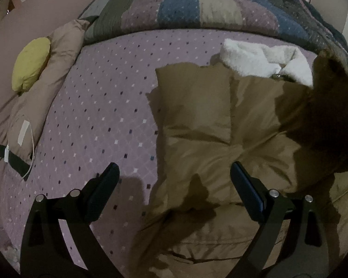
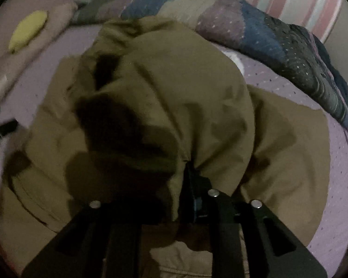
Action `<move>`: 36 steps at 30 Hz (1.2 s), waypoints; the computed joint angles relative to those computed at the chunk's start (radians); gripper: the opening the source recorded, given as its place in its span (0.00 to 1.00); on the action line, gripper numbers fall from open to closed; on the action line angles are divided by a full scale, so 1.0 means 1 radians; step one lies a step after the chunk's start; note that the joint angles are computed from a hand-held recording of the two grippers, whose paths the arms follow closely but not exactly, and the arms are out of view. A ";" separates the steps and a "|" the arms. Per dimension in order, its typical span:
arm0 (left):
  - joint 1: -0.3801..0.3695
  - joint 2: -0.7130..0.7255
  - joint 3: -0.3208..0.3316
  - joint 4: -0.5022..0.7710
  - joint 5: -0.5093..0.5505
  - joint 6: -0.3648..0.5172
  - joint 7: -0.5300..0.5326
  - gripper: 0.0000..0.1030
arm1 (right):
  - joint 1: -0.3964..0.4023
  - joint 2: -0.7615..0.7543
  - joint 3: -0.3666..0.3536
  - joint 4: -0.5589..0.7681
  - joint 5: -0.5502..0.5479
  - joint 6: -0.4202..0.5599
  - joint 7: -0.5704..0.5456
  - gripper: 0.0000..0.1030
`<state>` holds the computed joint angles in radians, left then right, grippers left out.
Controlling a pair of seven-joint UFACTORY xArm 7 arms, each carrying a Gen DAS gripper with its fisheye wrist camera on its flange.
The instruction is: Fold large clothes
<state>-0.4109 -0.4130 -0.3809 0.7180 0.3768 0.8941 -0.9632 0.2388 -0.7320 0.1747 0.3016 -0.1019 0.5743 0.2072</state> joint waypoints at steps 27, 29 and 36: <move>-0.124 0.407 -0.028 0.428 0.046 -0.055 -0.054 0.97 | -0.362 -0.460 -0.481 -0.043 0.058 0.243 -0.330 0.96; -0.151 0.488 -0.007 0.489 0.048 -0.023 -0.055 0.97 | -0.348 -0.373 -0.534 -0.036 0.113 0.186 -0.362 0.96; -0.199 0.587 0.066 0.511 -0.089 -0.134 0.050 0.40 | -0.215 -0.142 -0.667 -0.032 0.330 0.078 -0.509 0.96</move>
<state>-0.6103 0.1739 -0.3148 1.2289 0.2880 0.7603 -0.9132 0.0240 -0.8741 -0.4926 0.2693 0.2280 0.6519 -0.3019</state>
